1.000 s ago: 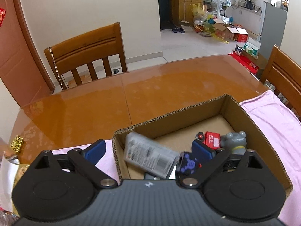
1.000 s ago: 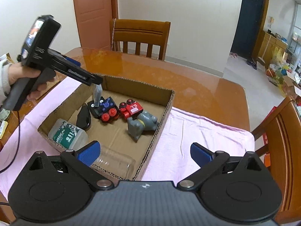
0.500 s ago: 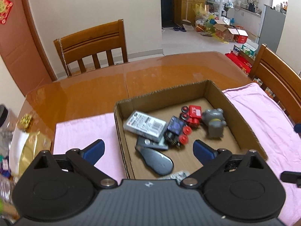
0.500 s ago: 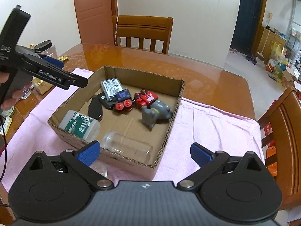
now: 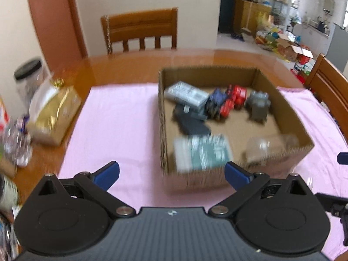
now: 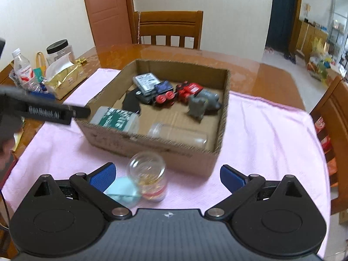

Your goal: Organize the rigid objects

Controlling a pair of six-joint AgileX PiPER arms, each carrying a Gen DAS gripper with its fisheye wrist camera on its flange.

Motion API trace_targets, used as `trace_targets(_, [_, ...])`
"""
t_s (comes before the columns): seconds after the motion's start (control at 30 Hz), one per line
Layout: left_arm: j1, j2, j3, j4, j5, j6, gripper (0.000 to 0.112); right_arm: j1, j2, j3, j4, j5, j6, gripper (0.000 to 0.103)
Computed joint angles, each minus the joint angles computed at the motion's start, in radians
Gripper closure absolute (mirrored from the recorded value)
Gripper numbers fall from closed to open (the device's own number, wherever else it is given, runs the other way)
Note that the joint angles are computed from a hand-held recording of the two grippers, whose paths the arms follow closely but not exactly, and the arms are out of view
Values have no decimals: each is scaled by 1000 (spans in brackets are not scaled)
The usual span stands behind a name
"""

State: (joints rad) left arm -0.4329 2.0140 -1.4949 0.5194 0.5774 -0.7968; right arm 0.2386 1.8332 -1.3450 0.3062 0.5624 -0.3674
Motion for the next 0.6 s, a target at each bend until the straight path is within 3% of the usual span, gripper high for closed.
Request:
trace_targets(0.17, [0,-15,83,56,4,-114,10,40,-33,53,11,-34,-7,0])
trace_targets(0.37, [22,-35,126,74,-2,-134,10,89,-15,26,81,6,-90,0])
trace_targets(0.6, [40,-50,159,76,-15,-140,10,149,28,4,-12,-8,-15,0])
